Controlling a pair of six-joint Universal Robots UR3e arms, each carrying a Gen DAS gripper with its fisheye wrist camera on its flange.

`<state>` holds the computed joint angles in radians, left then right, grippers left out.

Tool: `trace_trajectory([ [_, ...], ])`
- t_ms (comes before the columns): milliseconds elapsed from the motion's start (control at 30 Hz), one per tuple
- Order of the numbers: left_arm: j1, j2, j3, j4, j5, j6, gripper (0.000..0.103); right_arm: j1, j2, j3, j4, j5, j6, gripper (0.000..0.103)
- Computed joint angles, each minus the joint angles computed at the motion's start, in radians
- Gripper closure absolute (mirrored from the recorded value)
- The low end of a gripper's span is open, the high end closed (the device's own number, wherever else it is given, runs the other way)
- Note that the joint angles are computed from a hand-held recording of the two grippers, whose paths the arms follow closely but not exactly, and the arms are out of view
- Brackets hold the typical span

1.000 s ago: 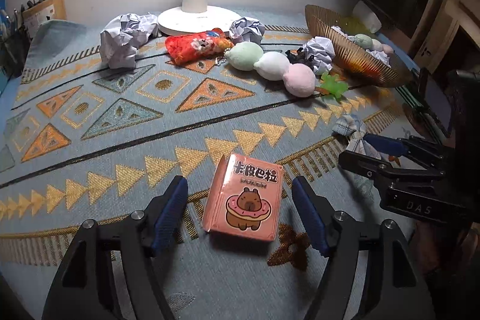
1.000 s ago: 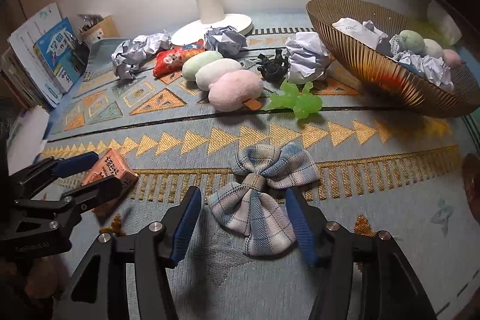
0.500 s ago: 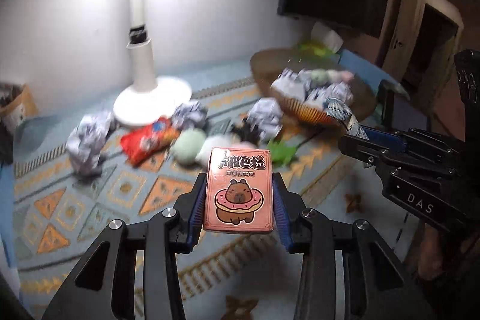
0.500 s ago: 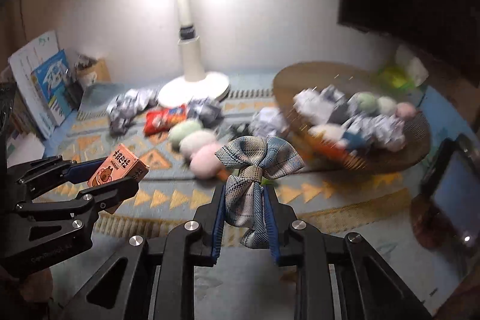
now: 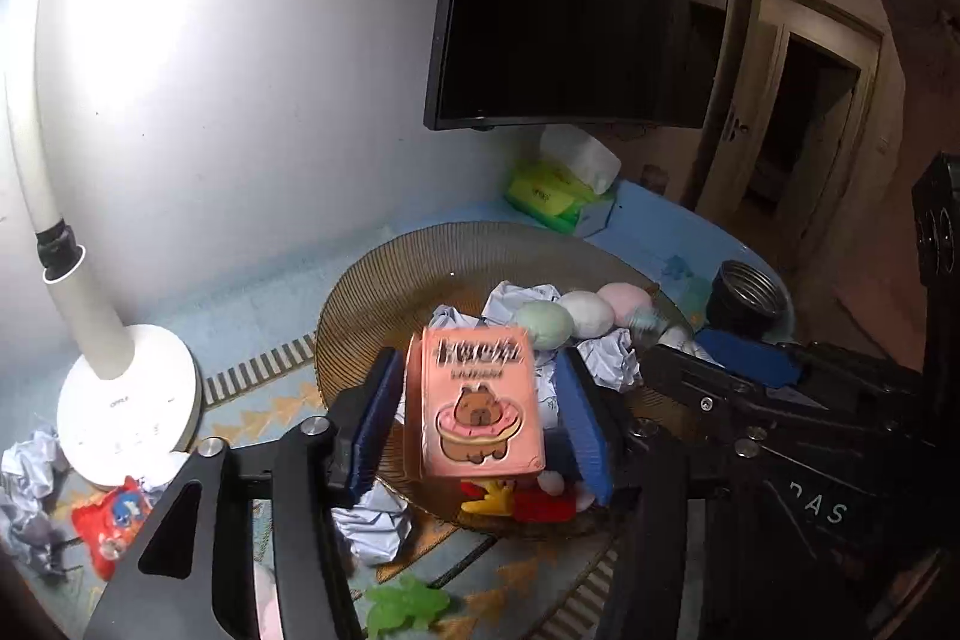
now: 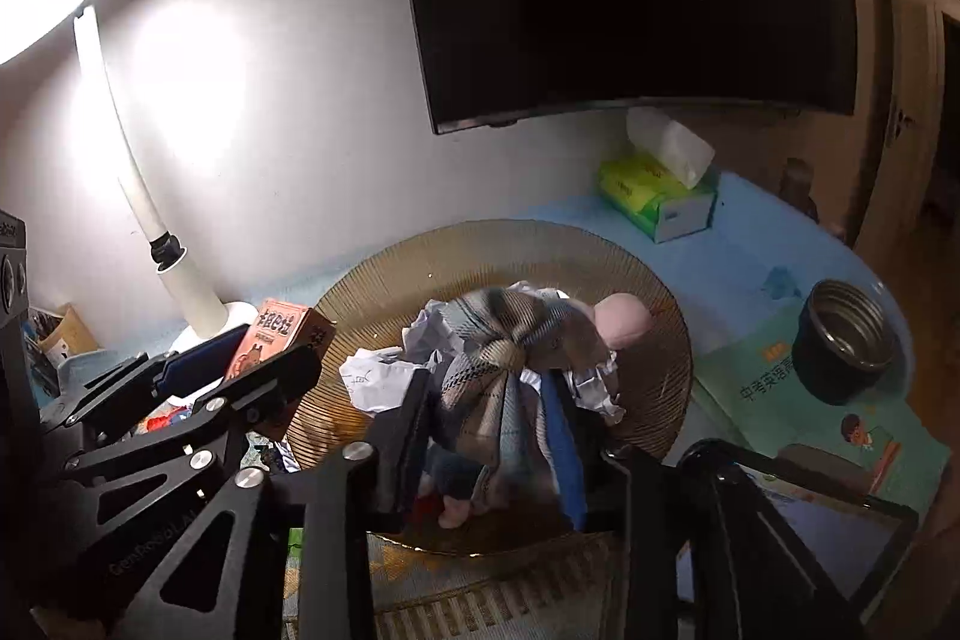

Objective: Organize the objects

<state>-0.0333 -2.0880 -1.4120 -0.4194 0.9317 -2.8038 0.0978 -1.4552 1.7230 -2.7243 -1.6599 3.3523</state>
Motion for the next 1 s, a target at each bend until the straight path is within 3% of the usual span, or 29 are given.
trace_trajectory([
  [33,0.004,-0.002,0.004,-0.014,-0.008,-0.001,0.037,0.002,0.012,-0.002,-0.007,-0.016,-0.004,0.063],
  [100,0.016,0.018,-0.030,0.000,-0.013,0.003,0.037,0.013,0.019,0.001,-0.004,-0.051,-0.014,0.063],
  [300,0.148,0.242,-0.278,0.027,-0.085,0.073,0.037,0.057,-0.054,0.063,-0.008,-0.029,0.004,0.063],
  [467,0.419,0.572,-0.605,-0.023,-0.191,0.210,0.037,0.192,-0.076,0.048,0.034,0.017,0.046,0.063],
  [667,0.724,0.800,-0.852,-0.114,-0.176,0.287,0.037,0.396,0.073,-0.058,0.034,0.013,0.067,0.063],
  [767,0.786,0.800,-0.932,-0.060,-0.141,0.302,0.037,0.444,0.172,-0.111,0.041,0.028,0.078,0.063],
  [1000,0.725,0.563,-0.964,0.188,-0.029,0.226,0.037,0.482,0.358,-0.193,0.032,0.008,0.066,0.063],
])
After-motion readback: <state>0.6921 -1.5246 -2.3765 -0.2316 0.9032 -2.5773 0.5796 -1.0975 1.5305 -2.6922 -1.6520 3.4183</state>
